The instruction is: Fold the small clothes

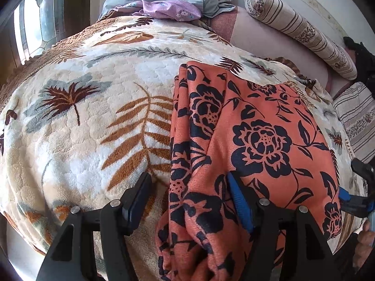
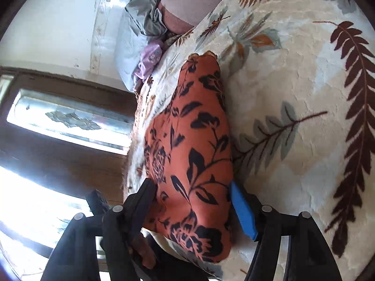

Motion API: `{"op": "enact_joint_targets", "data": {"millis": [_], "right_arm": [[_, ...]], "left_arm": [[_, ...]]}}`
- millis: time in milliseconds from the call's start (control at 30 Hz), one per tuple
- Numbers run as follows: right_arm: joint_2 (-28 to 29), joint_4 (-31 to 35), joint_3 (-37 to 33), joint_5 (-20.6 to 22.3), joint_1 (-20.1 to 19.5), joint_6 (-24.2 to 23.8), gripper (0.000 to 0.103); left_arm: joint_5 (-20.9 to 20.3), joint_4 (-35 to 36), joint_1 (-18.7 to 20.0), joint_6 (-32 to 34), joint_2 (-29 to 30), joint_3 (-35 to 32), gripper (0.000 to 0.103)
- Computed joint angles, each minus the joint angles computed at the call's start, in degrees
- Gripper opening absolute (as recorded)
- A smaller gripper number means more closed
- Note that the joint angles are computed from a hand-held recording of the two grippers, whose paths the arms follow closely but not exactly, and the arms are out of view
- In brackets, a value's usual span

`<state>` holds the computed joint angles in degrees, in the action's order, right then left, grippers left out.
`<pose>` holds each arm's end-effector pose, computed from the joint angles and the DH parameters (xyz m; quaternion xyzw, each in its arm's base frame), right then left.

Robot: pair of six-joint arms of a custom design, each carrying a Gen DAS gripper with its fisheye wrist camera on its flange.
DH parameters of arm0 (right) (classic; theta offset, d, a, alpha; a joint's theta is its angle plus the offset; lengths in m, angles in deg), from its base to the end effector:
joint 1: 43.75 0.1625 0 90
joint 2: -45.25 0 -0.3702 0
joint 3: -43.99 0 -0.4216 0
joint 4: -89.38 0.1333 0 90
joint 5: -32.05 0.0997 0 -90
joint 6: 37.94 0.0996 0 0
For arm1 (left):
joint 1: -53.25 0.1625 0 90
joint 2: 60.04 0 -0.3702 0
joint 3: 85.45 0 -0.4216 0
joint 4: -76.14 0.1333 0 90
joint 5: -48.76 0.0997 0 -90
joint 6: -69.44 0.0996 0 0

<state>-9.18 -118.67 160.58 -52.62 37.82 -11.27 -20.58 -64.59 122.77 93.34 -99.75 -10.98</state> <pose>0.0603 -0.5652 0.1178 0.2453 0.8479 -0.4557 0.1148 -0.1055 -0.7640 0.0965 0.3449 0.9115 -0.1313 0.1816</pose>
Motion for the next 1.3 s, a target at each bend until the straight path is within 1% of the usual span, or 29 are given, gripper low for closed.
{"op": "enact_joint_targets", "data": {"millis": [67,100,133,167,200,233,300,333,400,433,467,533,633,667,700,733,800,833,867,900,933,1000,1033,1067,1133,1200,1233,1267,1300], "right_arm": [[1.3,5.0,-3.3,2.1,-1.6,1.4,0.07],[2.1,7.3,-5.0,1.8,-1.3,1.3,0.062],[2.3,8.2,-5.9,-0.9,-0.2,-0.9,0.041],[2.2,9.1,-6.4,-5.3,1.7,-3.3,0.038],[2.0,9.2,-6.4,-8.1,3.0,-4.4,0.037],[2.1,9.2,-6.5,-10.2,3.7,-4.8,0.036],[2.6,12.1,-7.5,-14.1,4.2,-6.0,0.035],[2.7,11.9,-7.6,-13.2,3.7,-5.0,0.036],[1.9,10.3,-6.6,-8.5,2.3,-2.6,0.045],[1.7,8.3,-5.9,-5.7,1.6,-1.9,0.059],[1.5,5.8,-5.3,-4.4,1.3,-1.5,0.07],[1.5,3.5,-5.6,-3.8,0.8,-0.5,0.074],[2.8,5.3,-8.6,0.2,-1.8,3.1,0.073],[3.4,7.1,-9.8,1.4,-2.5,3.4,0.069],[3.3,9.4,-10.7,0.5,-2.3,2.6,0.057],[3.2,11.0,-11.5,-2.7,-1.1,0.5,0.035],[3.2,12.2,-12.4,-9.2,1.7,-3.3,0.031],[3.3,13.2,-12.8,-11.3,2.1,-3.3,0.03],[3.4,14.6,-13.1,-12.0,1.8,-2.9,0.03],[3.6,14.5,-13.1,-11.2,1.3,-2.4,0.03],[3.6,13.0,-12.6,-9.5,0.9,-1.9,0.032],[3.0,10.1,-10.7,-6.4,0.4,-1.0,0.043],[2.8,8.5,-9.8,-4.4,0.2,-1.4,0.064],[2.6,6.8,-8.7,-4.0,0.4,-2.0,0.076],[2.2,4.3,-6.5,-5.0,1.0,-1.9,0.076],[2.6,4.1,-5.8,-3.5,0.8,-1.2,0.076],[2.5,6.7,-6.1,-5.4,1.4,-2.6,0.063],[2.5,9.5,-6.6,-8.5,2.1,-3.7,0.038],[2.4,9.9,-6.7,-9.3,2.4,-3.8,0.038]], "left_arm": [[-0.6,-0.1,0.2,0.1,-0.1,0.0,0.069],[-0.9,0.0,0.3,0.0,0.0,-0.2,0.069],[-1.1,0.2,0.5,0.1,-0.1,-0.2,0.069],[-1.4,0.3,0.6,0.3,-0.1,-0.2,0.069],[-1.8,0.1,0.7,0.5,-0.2,-0.1,0.069],[-2.2,-0.1,0.9,0.9,-0.3,0.1,0.07],[-2.4,-0.6,0.9,1.5,-0.4,0.3,0.071],[-2.4,-0.8,0.9,1.8,-0.3,0.3,0.071],[-3.1,-0.3,1.2,1.6,-0.4,0.0,0.071],[-3.5,0.1,1.3,1.4,-0.5,-0.1,0.071],[-3.7,0.1,1.4,1.3,-0.5,-0.1,0.071],[-3.5,-0.5,1.3,1.6,-0.7,0.4,0.071],[-3.7,-0.4,1.3,1.5,-0.9,0.6,0.071],[-3.9,-0.2,1.3,1.3,-0.8,0.4,0.071],[-3.9,-0.2,1.3,1.2,-0.9,0.6,0.071],[-3.9,-0.3,1.3,1.2,-0.9,0.6,0.071],[-4.1,-0.5,1.3,1.1,-1.1,0.9,0.071],[-4.1,-0.6,1.3,1.2,-1.1,0.9,0.071],[-4.0,-0.9,1.2,1.4,-1.1,1.1,0.072],[-3.8,-1.1,1.2,1.6,-1.0,1.1,0.072],[-3.9,-1.0,1.2,1.6,-1.0,1.0,0.072],[-4.5,-0.4,1.4,1.3,-1.0,0.6,0.072],[-4.5,-0.4,1.4,1.3,-0.9,0.5,0.072],[-4.4,-0.5,1.5,1.4,-0.9,0.5,0.072],[-4.3,-0.8,1.4,1.5,-1.0,0.7,0.072],[-4.4,-0.7,1.5,1.4,-0.9,0.6,0.072],[-4.4,-0.8,1.4,1.4,-0.9,0.6,0.072],[-4.3,-0.9,1.4,1.5,-0.9,0.7,0.072],[-4.3,-1.1,1.4,1.6,-0.9,0.8,0.072]]}}
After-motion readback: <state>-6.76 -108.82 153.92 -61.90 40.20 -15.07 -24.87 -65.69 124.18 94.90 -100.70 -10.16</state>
